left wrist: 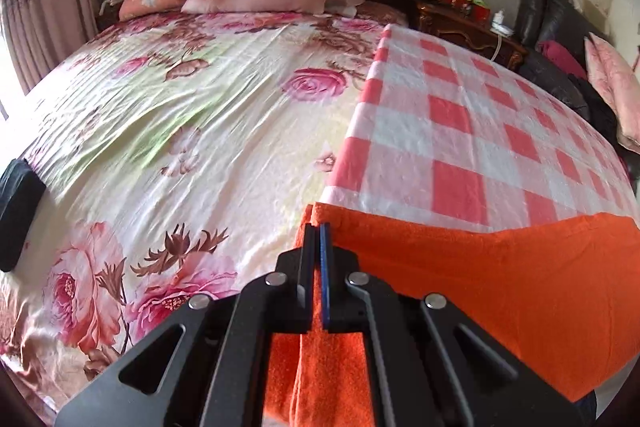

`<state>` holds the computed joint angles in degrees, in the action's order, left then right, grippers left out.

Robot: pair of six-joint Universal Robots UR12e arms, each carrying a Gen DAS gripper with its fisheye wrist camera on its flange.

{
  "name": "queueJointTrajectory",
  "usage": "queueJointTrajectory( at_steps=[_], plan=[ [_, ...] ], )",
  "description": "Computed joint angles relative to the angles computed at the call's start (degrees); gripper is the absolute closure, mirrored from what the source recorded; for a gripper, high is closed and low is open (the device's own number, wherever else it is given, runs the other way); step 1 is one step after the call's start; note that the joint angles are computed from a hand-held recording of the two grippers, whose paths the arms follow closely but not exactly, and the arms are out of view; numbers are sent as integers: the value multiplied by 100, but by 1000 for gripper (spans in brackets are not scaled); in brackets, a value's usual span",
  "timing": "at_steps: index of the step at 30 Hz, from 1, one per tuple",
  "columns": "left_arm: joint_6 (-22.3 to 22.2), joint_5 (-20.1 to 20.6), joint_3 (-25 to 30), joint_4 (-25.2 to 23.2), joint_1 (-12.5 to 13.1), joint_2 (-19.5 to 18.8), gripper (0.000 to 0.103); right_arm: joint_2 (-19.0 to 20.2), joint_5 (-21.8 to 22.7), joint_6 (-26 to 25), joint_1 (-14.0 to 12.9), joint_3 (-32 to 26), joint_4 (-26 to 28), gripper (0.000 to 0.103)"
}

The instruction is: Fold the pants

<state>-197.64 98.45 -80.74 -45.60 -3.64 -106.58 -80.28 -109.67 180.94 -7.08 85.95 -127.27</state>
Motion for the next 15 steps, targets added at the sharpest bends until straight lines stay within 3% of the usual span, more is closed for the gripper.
queueJointTrajectory(
  at_steps=[3, 4, 8, 11, 13, 15],
  plan=[
    [-10, -73, 67, -100, 57, -118, 101, 104, -145, -99, 61, -35, 121, 93],
    [-61, -245, 28, -22, 107, -94, 96, 126, -162, -104, 69, -28, 194, 93],
    [-718, -512, -643, 857, 296, 394, 86, 121, -284, -153, 102, 102, 117, 92],
    [-1624, -961, -1514, 1542, 471, 951, 79, 103, -259, -108, 96, 150, 68, 91],
    [-2263, -1186, -2081, 1960, 527, 1262, 63, 115, -266, -117, 106, 139, 77, 90],
    [-2861, -1647, -2558, 2441, 584, 1438, 63, 131, -258, -102, 108, 104, 137, 89]
  ],
)
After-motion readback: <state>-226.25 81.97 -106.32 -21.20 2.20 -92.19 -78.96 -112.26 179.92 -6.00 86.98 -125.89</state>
